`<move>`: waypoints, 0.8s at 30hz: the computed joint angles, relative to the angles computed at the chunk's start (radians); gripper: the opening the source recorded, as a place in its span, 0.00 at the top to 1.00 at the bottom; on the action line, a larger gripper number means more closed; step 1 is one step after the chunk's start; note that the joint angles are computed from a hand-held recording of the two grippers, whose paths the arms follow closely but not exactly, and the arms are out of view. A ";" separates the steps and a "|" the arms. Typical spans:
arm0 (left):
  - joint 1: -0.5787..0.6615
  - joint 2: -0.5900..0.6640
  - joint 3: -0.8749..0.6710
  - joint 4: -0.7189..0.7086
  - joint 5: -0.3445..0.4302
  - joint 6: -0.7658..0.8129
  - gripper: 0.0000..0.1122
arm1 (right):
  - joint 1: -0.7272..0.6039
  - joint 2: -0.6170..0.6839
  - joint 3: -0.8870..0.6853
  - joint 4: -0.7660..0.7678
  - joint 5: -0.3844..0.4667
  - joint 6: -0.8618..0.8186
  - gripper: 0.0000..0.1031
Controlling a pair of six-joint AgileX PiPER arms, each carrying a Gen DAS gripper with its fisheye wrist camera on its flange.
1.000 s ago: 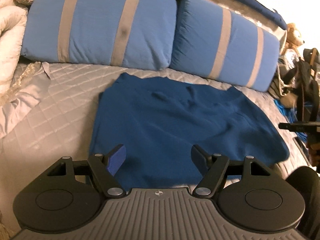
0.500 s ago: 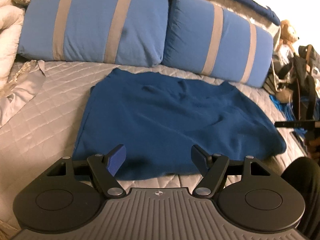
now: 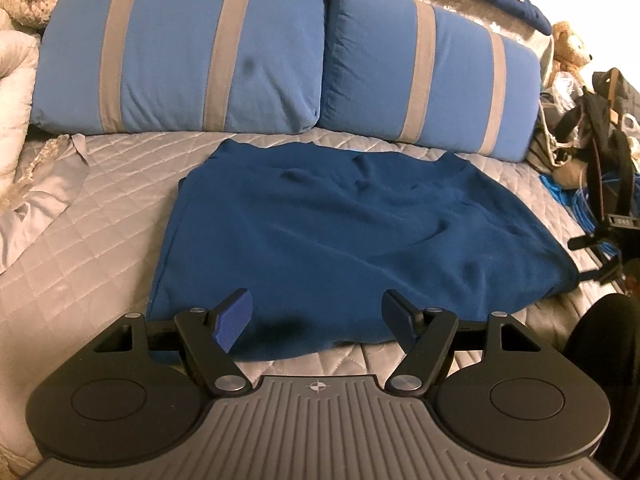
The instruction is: Fold clothes
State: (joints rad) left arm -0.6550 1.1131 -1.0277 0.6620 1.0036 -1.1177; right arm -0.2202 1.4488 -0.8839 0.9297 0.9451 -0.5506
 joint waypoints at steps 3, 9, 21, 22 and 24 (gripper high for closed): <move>0.004 -0.005 0.003 -0.001 -0.007 -0.004 0.37 | -0.069 0.040 0.015 0.069 0.100 -0.010 0.06; 0.021 -0.007 0.004 -0.023 -0.028 0.015 0.37 | -0.141 0.134 0.153 0.308 0.185 -0.108 0.15; 0.011 0.008 -0.008 -0.012 0.024 -0.037 0.37 | -0.050 0.110 0.179 0.464 0.070 -0.173 0.77; 0.004 0.018 -0.018 -0.007 0.043 -0.041 0.37 | -0.044 0.094 0.167 0.461 0.068 -0.171 0.78; -0.004 0.033 -0.034 -0.005 0.067 -0.032 0.37 | -0.023 0.059 0.129 0.440 0.054 -0.154 0.80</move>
